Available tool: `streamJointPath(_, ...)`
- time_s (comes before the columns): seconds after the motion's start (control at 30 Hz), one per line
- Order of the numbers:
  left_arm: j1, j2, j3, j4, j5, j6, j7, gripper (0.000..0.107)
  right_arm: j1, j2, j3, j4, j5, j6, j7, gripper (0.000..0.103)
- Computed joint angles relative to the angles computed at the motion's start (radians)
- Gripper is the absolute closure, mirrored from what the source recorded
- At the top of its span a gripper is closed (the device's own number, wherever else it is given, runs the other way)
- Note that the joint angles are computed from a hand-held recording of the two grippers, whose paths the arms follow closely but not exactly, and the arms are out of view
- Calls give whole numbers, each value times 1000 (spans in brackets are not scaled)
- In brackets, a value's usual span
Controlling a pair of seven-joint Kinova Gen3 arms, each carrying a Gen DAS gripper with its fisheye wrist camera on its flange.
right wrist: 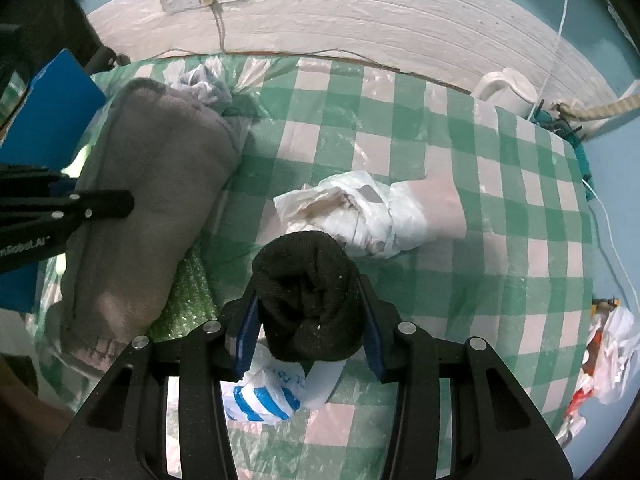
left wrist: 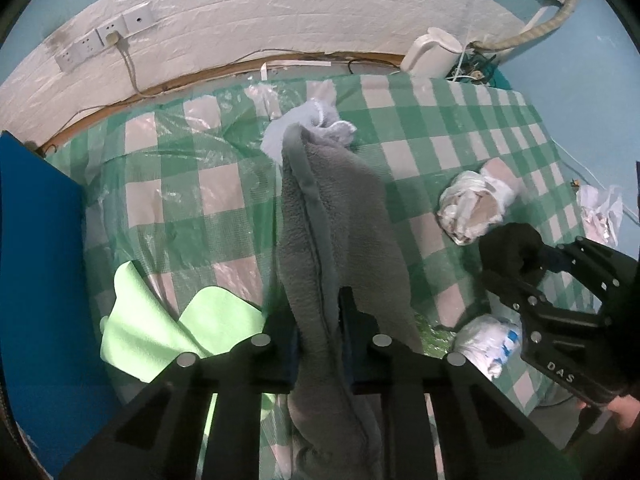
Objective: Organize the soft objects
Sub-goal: 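Close the left tool on the grey towel while the right tool grasps the black beanie, then lift and carry the towel in the left tool and beanie in the right tool to the box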
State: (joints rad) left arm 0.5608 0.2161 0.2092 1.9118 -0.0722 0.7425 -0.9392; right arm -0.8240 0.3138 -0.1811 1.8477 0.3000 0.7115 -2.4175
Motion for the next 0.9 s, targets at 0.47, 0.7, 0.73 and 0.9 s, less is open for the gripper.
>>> streamJointPath(0.47,23,-101,29,11,-60,33,42,96,-23,-57,-16,8,38,26,-71,60)
streamJointPath(0.7,45,-149,58,2,-130,77,108,96,-28,-92,-34,-2,60,53,-106,60)
streamJointPath(0.73,49,-158,63,0,-145,87,119,96,-30,-97,-36,-3,65,58,-114,60)
streamJointPath(0.9,61,-188,89,-3,-202,123,170,96,-28,-117,-51,-8,74,82,-137,60)
